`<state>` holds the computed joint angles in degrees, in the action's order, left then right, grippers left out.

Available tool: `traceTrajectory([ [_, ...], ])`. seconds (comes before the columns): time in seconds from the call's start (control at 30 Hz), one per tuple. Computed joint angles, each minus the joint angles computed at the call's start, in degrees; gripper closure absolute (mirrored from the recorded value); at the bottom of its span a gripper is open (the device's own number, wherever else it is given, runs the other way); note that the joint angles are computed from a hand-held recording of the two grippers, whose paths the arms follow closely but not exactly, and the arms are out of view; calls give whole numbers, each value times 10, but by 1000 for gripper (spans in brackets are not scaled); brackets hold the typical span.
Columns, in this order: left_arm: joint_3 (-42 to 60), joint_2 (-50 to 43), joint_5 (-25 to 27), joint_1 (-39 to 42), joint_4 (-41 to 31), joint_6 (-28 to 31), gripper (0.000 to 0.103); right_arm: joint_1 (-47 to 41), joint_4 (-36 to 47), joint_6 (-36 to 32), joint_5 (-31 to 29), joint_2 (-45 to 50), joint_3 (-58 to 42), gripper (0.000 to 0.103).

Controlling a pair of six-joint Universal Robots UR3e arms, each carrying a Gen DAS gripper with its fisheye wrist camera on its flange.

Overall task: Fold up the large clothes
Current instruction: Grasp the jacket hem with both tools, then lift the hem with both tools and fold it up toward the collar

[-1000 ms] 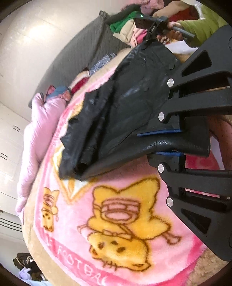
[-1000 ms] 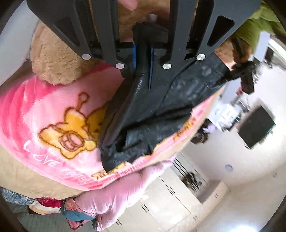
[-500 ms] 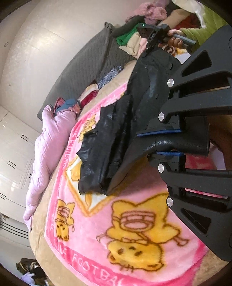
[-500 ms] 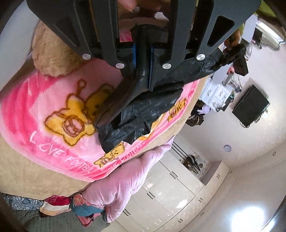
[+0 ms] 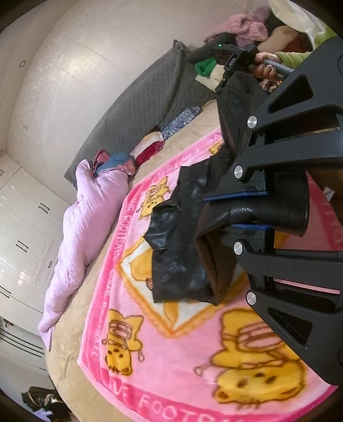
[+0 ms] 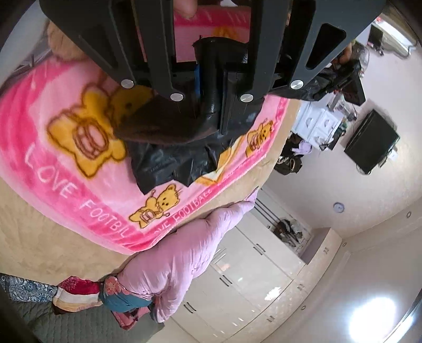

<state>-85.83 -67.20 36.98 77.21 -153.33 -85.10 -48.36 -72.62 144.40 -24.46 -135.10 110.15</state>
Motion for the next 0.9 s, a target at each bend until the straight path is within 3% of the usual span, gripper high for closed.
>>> traceTrajectory([
  [0.13, 0, -40, -41, -89, 151, -154, 95, 113, -368, 264, -45, 131, 23, 92],
  [0.27, -19, -67, -61, -148, 300, -282, 94, 194, -558, 392, -106, 255, -17, 92],
  [0.4, -45, -109, -61, -205, 474, -420, 94, 242, -653, 455, -148, 349, -63, 91],
  [0.57, -53, -172, -39, -262, 649, -559, 93, 284, -709, 504, -195, 452, -131, 91],
  [0.73, -43, -228, -12, -298, 750, -641, 91, 319, -719, 525, -267, 523, -192, 91],
  [0.9, -37, -275, 7, -322, 815, -687, 91, 332, -729, 533, -285, 568, -214, 91],
])
